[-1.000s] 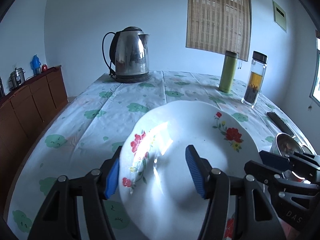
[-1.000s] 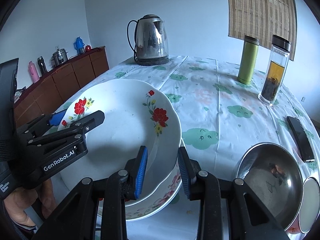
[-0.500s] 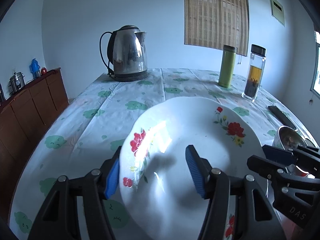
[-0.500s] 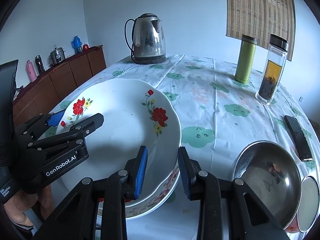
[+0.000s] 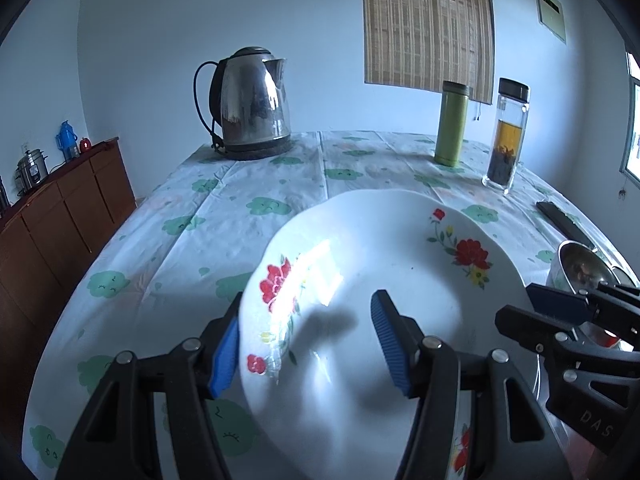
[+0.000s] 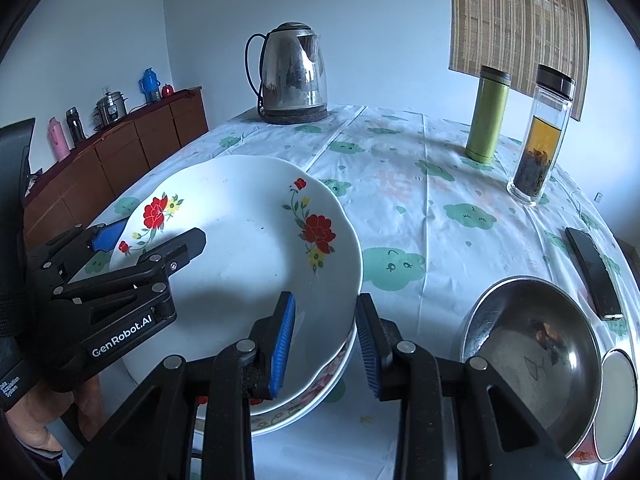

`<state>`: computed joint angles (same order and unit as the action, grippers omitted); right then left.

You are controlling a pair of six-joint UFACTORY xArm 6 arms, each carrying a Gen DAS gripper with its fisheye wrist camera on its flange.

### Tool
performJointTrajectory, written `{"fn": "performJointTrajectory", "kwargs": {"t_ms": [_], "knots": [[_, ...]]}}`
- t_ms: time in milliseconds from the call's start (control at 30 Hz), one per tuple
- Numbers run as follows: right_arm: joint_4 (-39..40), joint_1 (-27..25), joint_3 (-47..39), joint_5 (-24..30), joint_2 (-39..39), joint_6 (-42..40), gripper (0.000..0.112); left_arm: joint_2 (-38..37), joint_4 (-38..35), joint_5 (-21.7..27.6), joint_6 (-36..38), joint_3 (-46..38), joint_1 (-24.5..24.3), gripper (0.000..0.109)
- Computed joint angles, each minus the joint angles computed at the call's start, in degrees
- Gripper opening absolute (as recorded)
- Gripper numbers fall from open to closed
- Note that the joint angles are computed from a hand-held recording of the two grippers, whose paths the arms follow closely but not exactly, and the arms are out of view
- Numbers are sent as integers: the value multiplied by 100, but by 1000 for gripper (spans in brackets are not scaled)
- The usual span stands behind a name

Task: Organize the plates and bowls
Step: 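Lower the red-rose plate onto the dish stack with both tools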

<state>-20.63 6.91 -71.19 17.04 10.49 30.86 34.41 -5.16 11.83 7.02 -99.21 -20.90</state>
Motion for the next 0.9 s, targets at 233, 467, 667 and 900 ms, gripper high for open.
{"fn": "performJointTrajectory", "kwargs": {"t_ms": [233, 467, 667, 900], "knots": [[-149, 10, -23, 63, 8, 107, 33, 13, 111, 47, -67, -4, 4, 60], [-169, 22, -86, 211, 50, 69, 33, 63, 252, 137, -150, -63, -3, 60], [-180, 41, -114, 279, 74, 47, 33, 98, 273, 224, -175, -121, 0, 60], [-190, 44, -132, 326, 99, 50, 33, 109, 224, 272, -115, -146, 3, 60]]}}
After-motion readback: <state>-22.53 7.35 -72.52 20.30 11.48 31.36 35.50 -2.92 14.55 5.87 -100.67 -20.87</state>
